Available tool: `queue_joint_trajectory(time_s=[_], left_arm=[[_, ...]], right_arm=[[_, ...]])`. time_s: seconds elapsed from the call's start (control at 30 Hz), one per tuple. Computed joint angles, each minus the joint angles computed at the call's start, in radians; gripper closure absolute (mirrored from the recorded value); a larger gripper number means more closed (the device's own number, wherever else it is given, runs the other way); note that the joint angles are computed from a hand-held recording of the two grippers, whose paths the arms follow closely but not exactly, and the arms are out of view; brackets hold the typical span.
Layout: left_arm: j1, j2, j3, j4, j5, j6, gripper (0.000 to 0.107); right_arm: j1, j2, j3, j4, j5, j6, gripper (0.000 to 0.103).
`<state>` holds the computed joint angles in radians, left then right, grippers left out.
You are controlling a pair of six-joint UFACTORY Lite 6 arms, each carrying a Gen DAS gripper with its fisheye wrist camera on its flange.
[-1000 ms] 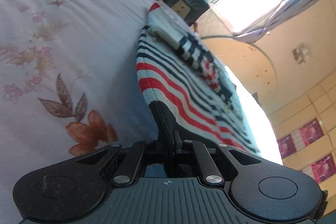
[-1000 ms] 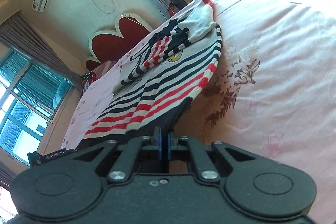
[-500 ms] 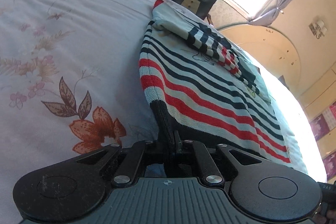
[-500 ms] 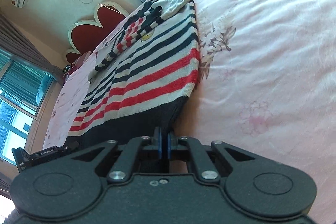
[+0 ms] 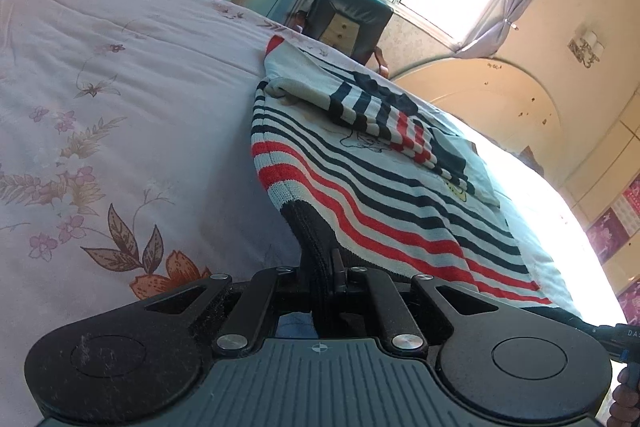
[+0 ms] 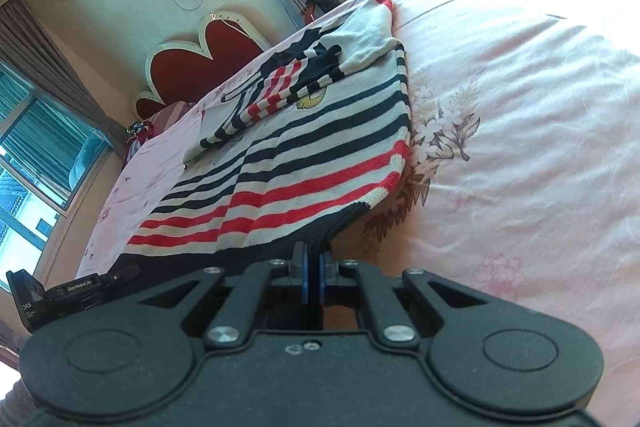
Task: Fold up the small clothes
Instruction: 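Lift the hem with both grippers and fold it toward the black collar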
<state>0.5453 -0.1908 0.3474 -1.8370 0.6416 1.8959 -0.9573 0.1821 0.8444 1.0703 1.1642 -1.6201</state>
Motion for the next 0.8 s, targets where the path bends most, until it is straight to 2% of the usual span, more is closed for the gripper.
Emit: queue_joint_trajectory(time_s=[0.23,0.37,0.43,0.6,0.8], left_arm=[[0.033,0.03,0.126,0.067,0.089,-0.182,0.102],[0.005,0.14,0.298,0.068,0.107,-0.283,0.102],[-0.041,0.212,0.414,0.062,0.085,-0.318,0.102],[-0.152,0.489,0.8,0.098,0.009,-0.448,0.102],[-0.235,0.949,1.427,0.326,-0.069,-0.779,0.102]], right_arm=[[0.039,-0.036,0.079,0.052,0.049,0.038,0.097],[0.117,0.014,0.208,0.119,0.043,0.122,0.097],[0.159,0.057,0.295,0.149,0.033,0.172,0.097],[0.29,0.22,0.58,0.216,-0.055,0.328,0.097],[0.452,0.566,1.083,0.179,-0.203,0.594,0.097]])
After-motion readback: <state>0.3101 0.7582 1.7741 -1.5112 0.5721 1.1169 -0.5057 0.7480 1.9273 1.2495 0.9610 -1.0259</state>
